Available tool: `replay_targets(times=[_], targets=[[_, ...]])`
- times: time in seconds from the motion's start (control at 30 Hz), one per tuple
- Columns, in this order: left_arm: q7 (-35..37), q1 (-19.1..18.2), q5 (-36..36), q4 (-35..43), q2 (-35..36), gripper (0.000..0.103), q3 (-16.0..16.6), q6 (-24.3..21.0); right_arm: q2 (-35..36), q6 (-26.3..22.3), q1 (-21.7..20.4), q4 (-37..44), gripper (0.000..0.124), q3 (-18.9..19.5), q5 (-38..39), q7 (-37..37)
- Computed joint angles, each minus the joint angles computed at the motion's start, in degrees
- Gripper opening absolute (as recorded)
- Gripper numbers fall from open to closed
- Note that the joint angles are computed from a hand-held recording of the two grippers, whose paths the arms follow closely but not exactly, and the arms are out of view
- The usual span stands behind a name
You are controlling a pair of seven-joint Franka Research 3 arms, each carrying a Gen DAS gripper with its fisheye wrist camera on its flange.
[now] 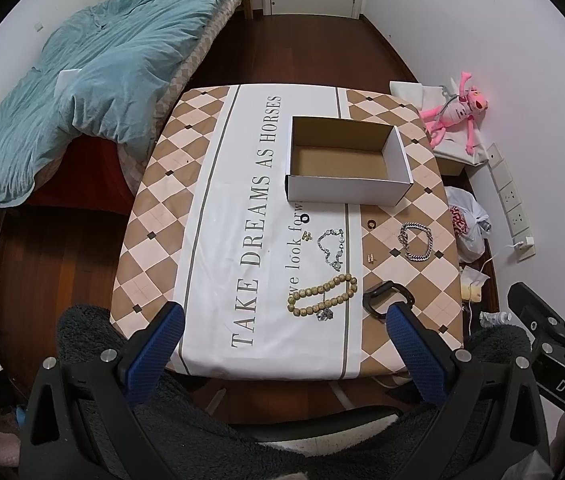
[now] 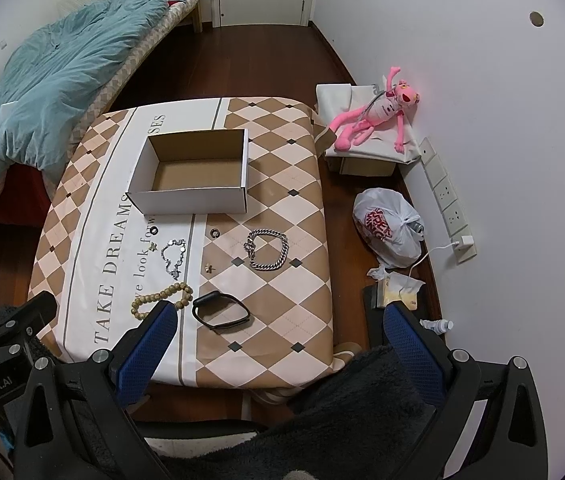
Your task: Organize jewelry
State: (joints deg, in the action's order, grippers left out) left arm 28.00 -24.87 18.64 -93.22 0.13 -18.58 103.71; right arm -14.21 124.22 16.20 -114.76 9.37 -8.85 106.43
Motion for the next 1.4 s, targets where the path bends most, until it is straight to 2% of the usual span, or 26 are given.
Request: replay_targets(times=[0.57, 0.8, 0.93, 1.4], targets=[[0.1, -0.2, 0.5, 0.9, 0.4, 0.103, 0.0, -0.6, 0.2, -0.3, -0.2, 0.8, 0.103, -0.2, 0.0, -0.3], [-0.2, -0.8, 1.6, 4.0, 2.0, 0.103, -0.1, -1.8, 0.2, -0.3, -0.2, 1.2, 0.103, -0.3, 0.0, -0.4], [-0.2, -0.7, 1.4, 1.9, 0.6, 0.103, 0.1, -0.7, 0.2, 0.1, -0.3, 1.2, 0.103, -0.3, -0.1, -0.5], [0.0, -0.6, 1.5, 2.3, 0.8, 0.103, -0.1, -0.7, 0.0, 0.3, -0.3, 1.0, 0.103, -0.1, -0.5, -0.2]])
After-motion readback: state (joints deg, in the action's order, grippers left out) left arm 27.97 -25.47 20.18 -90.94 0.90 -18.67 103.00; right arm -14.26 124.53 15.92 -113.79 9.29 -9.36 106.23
